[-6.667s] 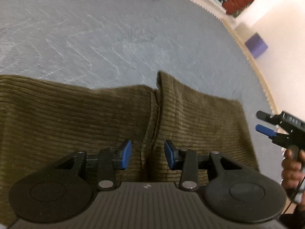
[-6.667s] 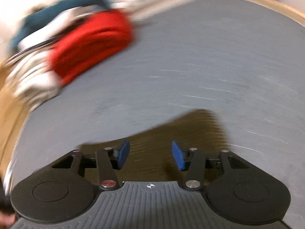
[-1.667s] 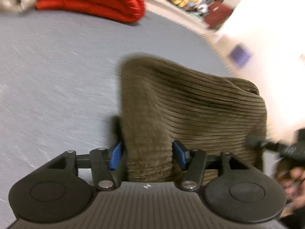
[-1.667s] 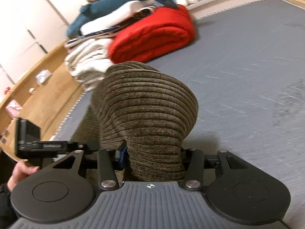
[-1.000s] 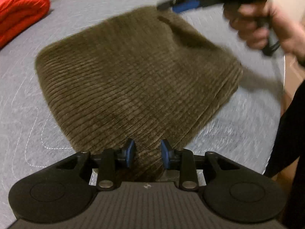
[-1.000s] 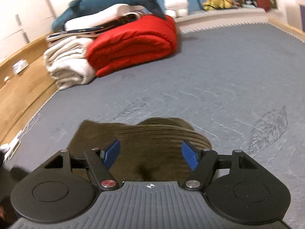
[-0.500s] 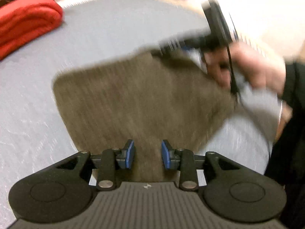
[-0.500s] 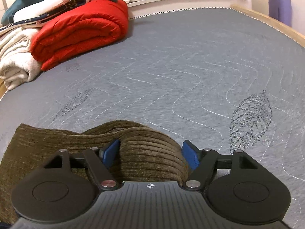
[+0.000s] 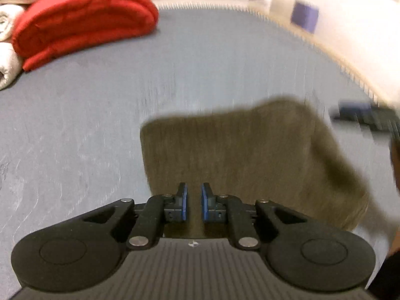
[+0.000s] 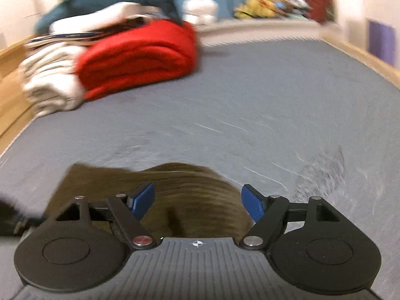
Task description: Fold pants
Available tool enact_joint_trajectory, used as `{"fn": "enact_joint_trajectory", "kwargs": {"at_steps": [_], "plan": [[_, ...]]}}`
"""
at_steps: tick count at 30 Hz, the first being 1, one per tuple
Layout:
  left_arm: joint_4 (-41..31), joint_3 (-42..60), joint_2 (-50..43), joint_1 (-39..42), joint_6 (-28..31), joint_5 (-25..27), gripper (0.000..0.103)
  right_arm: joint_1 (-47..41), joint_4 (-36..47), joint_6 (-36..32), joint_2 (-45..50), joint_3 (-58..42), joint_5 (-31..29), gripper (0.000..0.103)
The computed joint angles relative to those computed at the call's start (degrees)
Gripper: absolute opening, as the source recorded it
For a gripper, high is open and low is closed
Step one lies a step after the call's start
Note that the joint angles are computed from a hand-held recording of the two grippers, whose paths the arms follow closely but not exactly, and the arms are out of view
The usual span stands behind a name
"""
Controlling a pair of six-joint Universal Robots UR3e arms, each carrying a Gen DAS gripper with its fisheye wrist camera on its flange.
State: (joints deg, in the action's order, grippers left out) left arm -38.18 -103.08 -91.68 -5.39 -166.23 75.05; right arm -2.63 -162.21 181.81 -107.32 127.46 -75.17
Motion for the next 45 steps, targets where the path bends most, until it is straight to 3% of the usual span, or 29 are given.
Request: {"fn": "enact_joint_trajectory", "kwargs": {"at_steps": [6, 8, 11, 13, 17, 22, 23, 25, 27, 33, 35, 38, 39, 40, 41, 42, 43, 45], "plan": [[9.67, 2.08, -7.25, 0.04, -10.38, -1.05, 0.014, -3.69, 20.06, -16.63, -15.83, 3.76, 10.17, 0.078], [4.64, 6.13, -11.64, -1.55, -11.41, 2.95, 0.013, -3.65, 26.97, -21.09, -18.12, 3.72, 8.82, 0.076], [3.27, 8.48, -13.08, -3.06, -11.94, 5.28, 0.014, 0.12, 33.27, -21.78, -13.8, 2.56, -0.32, 0.075], [2.31, 9.36, -11.96, -4.14, -13.38, 6.36, 0.014, -2.41, 34.93, -22.6, -15.49, 3.78, 1.75, 0.075], [2.58, 6.55, -6.36, -5.31, -10.86, 5.63, 0.019, -3.86, 39.12, -23.61, -18.08, 1.05, 3.73, 0.073], [-0.66, 1.32, -1.62, -6.56, -5.72, 5.97, 0.024, -6.17, 40.52, -24.39, -20.63, 0.62, 8.48, 0.073], [-2.87, 1.45, -3.31, -6.7, -5.72, 7.49, 0.024, -5.24, 39.67, -23.82, -19.48, 0.71, 7.38, 0.073], [2.77, -2.64, -4.6, -7.41, -4.59, 9.12, 0.024, 0.05, 35.34, -21.92, -13.83, -0.09, -0.35, 0.073], [1.69, -1.94, -3.05, -8.84, -5.3, 10.85, 0.024, 3.24, 31.77, -20.16, -10.17, 0.31, -4.78, 0.083], [-3.31, -3.87, 5.07, -8.45, -2.8, 7.48, 0.026, -1.64, 35.44, -17.48, -16.01, -2.96, 1.56, 0.076], [-4.3, -3.38, 0.66, -10.43, -1.99, 12.82, 0.026, 0.74, 33.46, -15.43, -14.03, -3.44, -1.77, 0.078], [-1.4, -5.06, 0.54, -11.92, -1.91, 14.54, 0.026, 7.99, 32.75, -11.03, -5.77, -5.23, -11.74, 0.081], [-2.26, -4.65, 1.91, -12.41, -3.64, 15.12, 0.029, 8.69, 32.21, -9.3, -5.0, -5.32, -12.74, 0.081], [-2.55, -4.92, 3.73, -13.02, -5.44, 16.0, 0.046, 9.32, 32.45, -7.54, -4.69, -6.41, -13.7, 0.082], [-2.03, -5.41, 5.68, -13.92, -7.54, 17.36, 0.071, 10.48, 31.96, -5.57, -3.96, -8.24, -14.98, 0.082], [-0.95, -6.2, 7.84, -14.83, -9.61, 18.57, 0.08, 11.4, 30.14, -3.65, -4.98, -8.72, -15.96, 0.083], [-0.1, -6.77, 9.81, -15.31, -11.04, 18.97, 0.087, 11.96, 28.02, -1.73, -6.31, -9.12, -16.45, 0.087], [-0.34, -6.89, 14.2, -15.81, -13.6, 18.14, 0.087, 14.11, 23.99, 3.76, -8.42, -10.57, -19.2, 0.097]]}}
